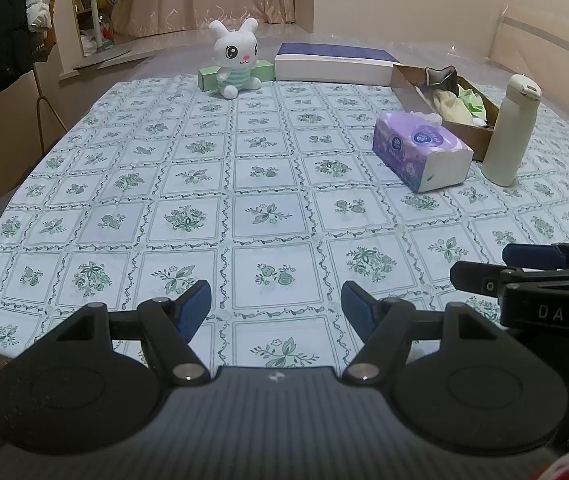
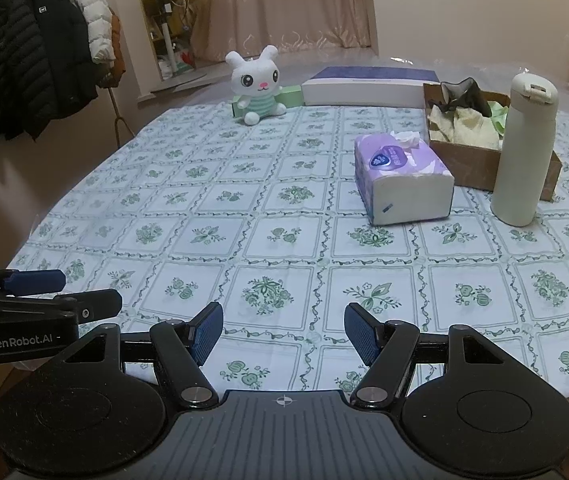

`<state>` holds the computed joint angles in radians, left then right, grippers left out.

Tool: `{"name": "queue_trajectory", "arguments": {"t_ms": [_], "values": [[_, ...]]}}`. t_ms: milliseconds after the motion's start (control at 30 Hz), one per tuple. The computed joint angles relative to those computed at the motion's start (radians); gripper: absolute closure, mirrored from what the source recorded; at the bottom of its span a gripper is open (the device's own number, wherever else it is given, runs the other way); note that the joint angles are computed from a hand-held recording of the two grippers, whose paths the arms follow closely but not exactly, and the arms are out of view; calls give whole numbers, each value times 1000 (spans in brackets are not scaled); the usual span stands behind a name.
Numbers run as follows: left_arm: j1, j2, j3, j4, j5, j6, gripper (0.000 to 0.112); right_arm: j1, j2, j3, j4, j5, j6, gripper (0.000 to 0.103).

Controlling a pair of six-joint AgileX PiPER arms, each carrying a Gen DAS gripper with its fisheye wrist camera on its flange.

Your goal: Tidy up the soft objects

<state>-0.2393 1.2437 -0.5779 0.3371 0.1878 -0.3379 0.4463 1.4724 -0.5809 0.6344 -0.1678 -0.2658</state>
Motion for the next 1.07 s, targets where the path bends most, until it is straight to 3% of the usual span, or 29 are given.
{"name": "queue_trajectory", "arguments": {"t_ms": [867,1000,1067], "values": [[-15,25,-8,36,-3,-41,43,-16,15,3,-105,-2,106,36],[-23,32,-8,116,-8,-122,43,-20,17,3,-122,-1,122,36],[-16,40,-14,45,-8,-51,43,-24,22,2,-142,-2,142,36]]}}
